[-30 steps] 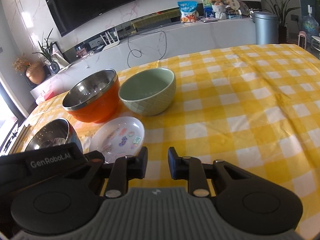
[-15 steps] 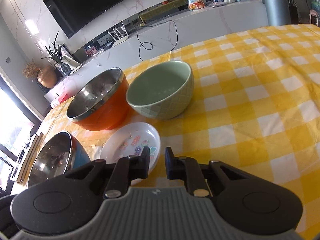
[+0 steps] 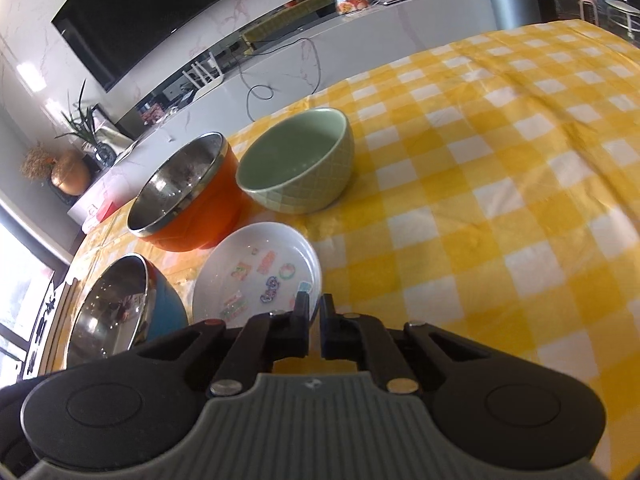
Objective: Organize plates and bowls
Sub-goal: 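Close both grippers on the sticker plate rim and lift it, then carry the sticker plate with both grippers and lower it onto the Fruity plate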
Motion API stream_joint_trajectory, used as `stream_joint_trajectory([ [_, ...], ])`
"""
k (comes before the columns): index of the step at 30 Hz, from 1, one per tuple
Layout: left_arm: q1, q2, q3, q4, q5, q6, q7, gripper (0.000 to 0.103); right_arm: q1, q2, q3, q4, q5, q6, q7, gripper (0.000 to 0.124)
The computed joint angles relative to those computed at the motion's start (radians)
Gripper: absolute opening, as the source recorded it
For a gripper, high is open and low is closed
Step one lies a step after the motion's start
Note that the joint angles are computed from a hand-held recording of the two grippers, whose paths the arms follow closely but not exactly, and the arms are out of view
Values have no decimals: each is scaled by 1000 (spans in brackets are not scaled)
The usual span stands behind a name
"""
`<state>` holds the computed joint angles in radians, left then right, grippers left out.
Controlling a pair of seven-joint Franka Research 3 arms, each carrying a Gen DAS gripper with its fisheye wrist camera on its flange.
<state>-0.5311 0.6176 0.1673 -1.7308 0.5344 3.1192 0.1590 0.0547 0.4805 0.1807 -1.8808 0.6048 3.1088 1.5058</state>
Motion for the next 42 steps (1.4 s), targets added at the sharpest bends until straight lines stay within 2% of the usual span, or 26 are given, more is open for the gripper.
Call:
stream_joint_trajectory([
  [3,45,-37,-56,-45,-8,4,44,4,72,-59,-71,-76,-21,23,70,2],
  [5,58,-63,-75,-78,-11,5,67,4,150,-96,-155,-120,-69,10,148,2],
  [6,64,-75,-83,-91,-14,0,78,3,172,-112,-177,-138,-89,7,177,2],
  [12,117,-168,-142,-196,-17,-26,144,3,215,-203,-203,-246,-174,10,278,2],
  [17,116,-246,-127,-287,11,-27,125,3,236,-270,-195,-321,-220,24,333,2],
  [23,105,-335,-79,-384,100,1,34,3,333,-325,-264,-373,-366,37,471,2],
  [26,98,-374,-47,-421,179,14,-36,3,356,-345,-274,-389,-426,45,526,2],
  [28,109,-398,-40,-446,231,18,-78,3,361,-354,-268,-394,-457,46,550,2],
  [33,134,-453,-14,-501,374,23,-207,3,326,-356,-187,-382,-442,31,525,2],
  [36,152,-479,4,-525,474,25,-305,3,295,-343,-122,-359,-379,18,465,3],
  [42,232,-516,-20,-568,563,10,-399,3,253,-295,-16,-288,-203,-37,316,3],
])
